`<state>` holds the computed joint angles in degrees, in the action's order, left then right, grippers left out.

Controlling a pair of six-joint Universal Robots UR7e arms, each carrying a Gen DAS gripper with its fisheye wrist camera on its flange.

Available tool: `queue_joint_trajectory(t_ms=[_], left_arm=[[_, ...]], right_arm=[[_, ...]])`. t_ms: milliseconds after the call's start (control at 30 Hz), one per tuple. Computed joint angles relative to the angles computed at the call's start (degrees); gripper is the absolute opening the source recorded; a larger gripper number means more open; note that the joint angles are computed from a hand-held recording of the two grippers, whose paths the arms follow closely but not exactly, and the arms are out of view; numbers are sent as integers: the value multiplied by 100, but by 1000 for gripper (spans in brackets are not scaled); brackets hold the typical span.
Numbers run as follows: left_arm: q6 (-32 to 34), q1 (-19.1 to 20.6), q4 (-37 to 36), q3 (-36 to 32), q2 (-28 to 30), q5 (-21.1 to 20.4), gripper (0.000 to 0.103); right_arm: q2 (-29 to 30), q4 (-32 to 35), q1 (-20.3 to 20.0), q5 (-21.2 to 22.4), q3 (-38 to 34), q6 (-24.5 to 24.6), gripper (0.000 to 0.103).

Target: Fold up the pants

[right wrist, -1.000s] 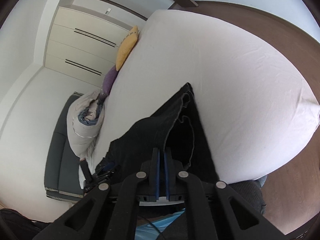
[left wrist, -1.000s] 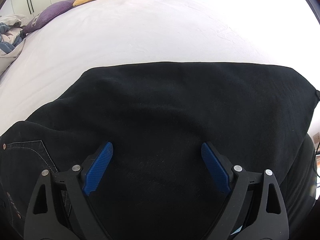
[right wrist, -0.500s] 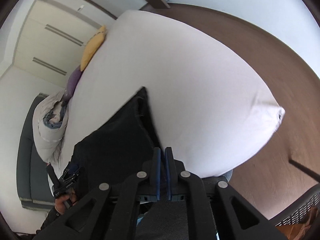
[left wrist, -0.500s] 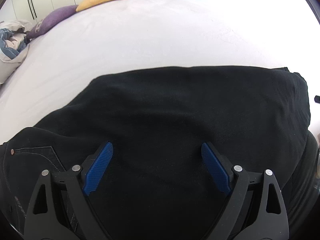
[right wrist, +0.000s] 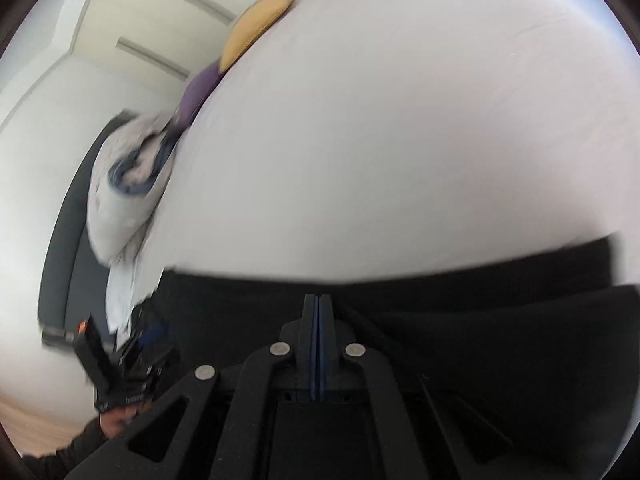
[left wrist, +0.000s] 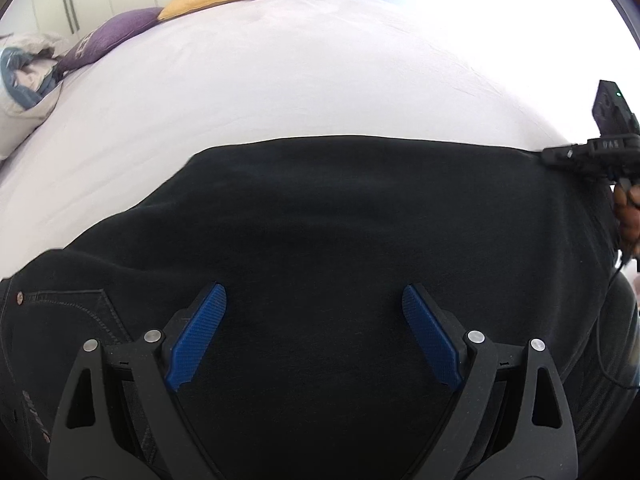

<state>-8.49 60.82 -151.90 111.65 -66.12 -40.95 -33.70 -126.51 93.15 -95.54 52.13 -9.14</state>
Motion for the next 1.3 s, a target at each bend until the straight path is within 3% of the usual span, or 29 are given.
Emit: queue_joint_trajectory(t_ms=[67, 100, 133, 200, 233, 300, 367, 400, 433, 500, 600, 633, 667, 733, 800, 833, 900, 1000, 1033, 1100, 1167, 1267, 1300], left_arm=[[-105, 35, -20, 29, -69, -6, 91], [-122, 11, -54, 45, -87, 13, 91], [-95, -18, -163, 97, -118, 22, 91], [-13, -83, -436, 221, -171, -1, 91], [4, -101, -490, 247, -166, -44, 91], [10, -122, -461, 268, -119, -51, 91], [-10, -105, -353, 281, -100, -89, 91], [-46, -78, -248, 294, -119, -98, 91], [-51, -70, -274, 339, -132, -43, 91], [-196, -85, -192, 435, -259, 81, 91], [-572, -78, 106, 510, -471, 237, 91], [-663, -87, 208, 519, -498, 324, 91], [-734, -84, 307, 509, -506, 355, 91], [-873, -86, 439, 492, -514, 363, 91], [-1014, -109, 584, 471, -515, 407, 91], [-1084, -122, 635, 406, -454, 411, 91], [-1142, -121, 626, 360, -375, 394, 91], [-1115, -79, 636, 269, -335, 351, 91], [-1091, -58, 650, 254, -345, 342, 91], [-910, 52, 593, 159, -317, 308, 91], [-867, 77, 523, 187, -325, 268, 91], [-746, 116, 378, 233, -322, 266, 91], [-727, 119, 350, 245, -323, 271, 91]], right_arm=[[-180, -398, 24, -516, 155, 282, 0], [-316, -382, 48, -508, 268, 324, 7], [-493, -385, 64, -259, 475, 256, 9], [-868, -203, 68, 722, 1031, -14, 14], [-982, -39, 103, 973, 1269, -163, 31], [-1135, 45, 181, 920, 1738, -358, 49], [-1161, 156, 123, 558, 1991, -125, 50], [-1145, 145, 44, 463, 2022, 185, 28], [-1265, -15, -110, 570, 2184, 435, 0], [-1610, -578, -270, 396, 2539, 795, 0], [-2032, -1633, -132, -814, 2927, 986, 0], [-2111, -1796, -81, -904, 3006, 1123, 9], [-2162, -1913, -39, -765, 3077, 1126, 13], [-2129, -1859, 69, 14, 3144, 969, 28], [-1857, -1338, 274, 593, 2993, 709, 47], [-1688, -1142, 386, 758, 2931, 557, 50], [-1351, -709, 505, 1038, 2804, 410, 50], [-1056, -551, 482, 816, 2774, 566, 48], [-1060, -641, 398, 888, 2835, 682, 28], [-1272, -957, 203, 881, 3063, 1001, 9], [-1546, -1905, 132, 621, 3577, 1282, 9], [-2207, -3079, 21, -228, 4303, 1953, 10], [-2410, -3370, 29, -581, 4483, 2073, 20]])
